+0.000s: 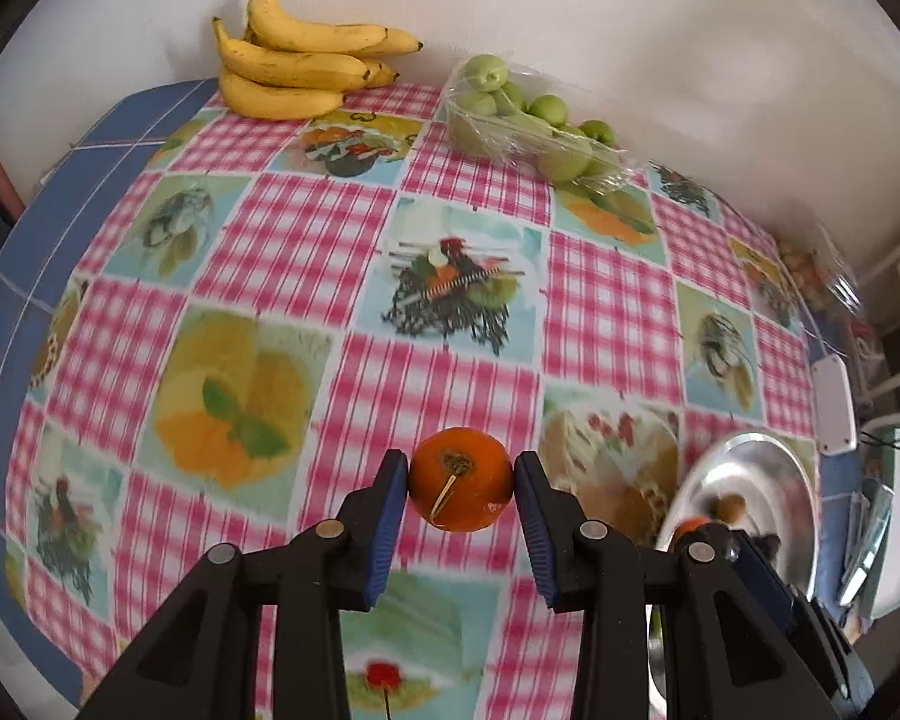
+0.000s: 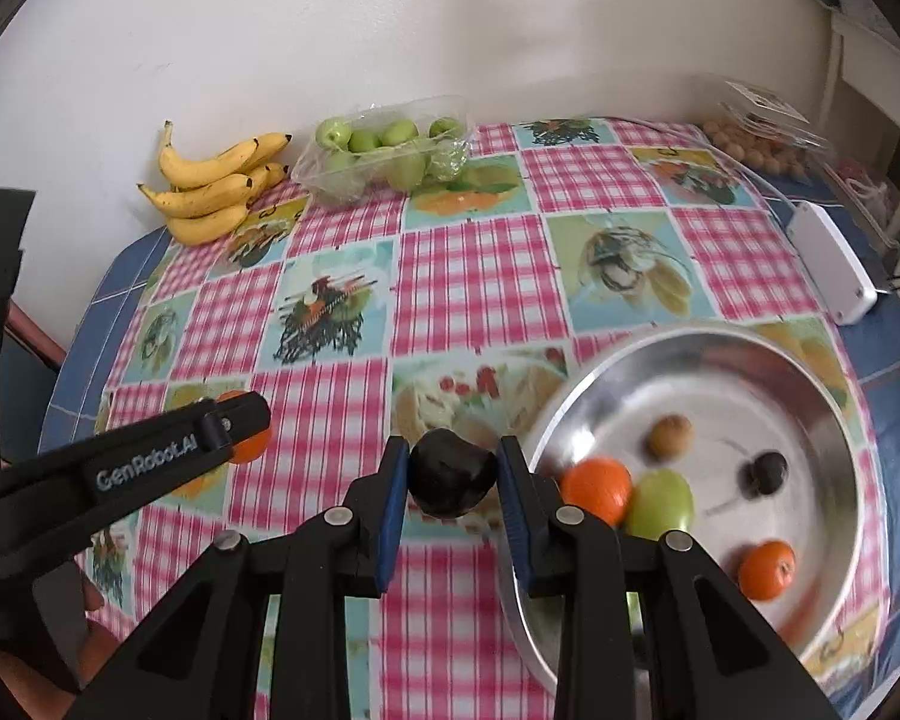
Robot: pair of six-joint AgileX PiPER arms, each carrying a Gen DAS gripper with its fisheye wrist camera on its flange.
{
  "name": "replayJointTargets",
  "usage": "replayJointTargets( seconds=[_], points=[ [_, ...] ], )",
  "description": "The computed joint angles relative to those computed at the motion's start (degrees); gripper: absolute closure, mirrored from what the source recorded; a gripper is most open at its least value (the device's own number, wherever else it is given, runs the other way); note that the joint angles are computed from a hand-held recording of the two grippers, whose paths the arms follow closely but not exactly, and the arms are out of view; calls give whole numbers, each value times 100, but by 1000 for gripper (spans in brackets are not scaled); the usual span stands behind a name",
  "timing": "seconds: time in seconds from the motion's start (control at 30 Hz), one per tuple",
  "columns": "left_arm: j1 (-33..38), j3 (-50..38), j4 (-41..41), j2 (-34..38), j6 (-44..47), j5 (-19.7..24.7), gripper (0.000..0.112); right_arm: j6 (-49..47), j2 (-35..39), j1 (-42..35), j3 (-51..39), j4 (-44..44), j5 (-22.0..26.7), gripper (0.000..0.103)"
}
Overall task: Organize fruits
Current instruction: 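Carry the plum and tangerine over the steel bowl with both tools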
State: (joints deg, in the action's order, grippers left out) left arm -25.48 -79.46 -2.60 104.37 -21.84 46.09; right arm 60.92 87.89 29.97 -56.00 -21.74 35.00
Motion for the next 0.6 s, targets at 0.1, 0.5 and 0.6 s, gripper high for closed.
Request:
replayJointTargets(
  seconds=[0.1,0.5,0.6],
  points=[
    [-73,681,-226,-463,-44,-393,73,230,-318,179,275,-163,79,72],
    [-1029,1669,196,-1216,-599,-1347,73,220,-1414,-248,1372,2,147,72],
    [-1352,1554,-28,-1110,-356,-1368,73,-55,-1687,-728,1643,219,150,72]
  ],
)
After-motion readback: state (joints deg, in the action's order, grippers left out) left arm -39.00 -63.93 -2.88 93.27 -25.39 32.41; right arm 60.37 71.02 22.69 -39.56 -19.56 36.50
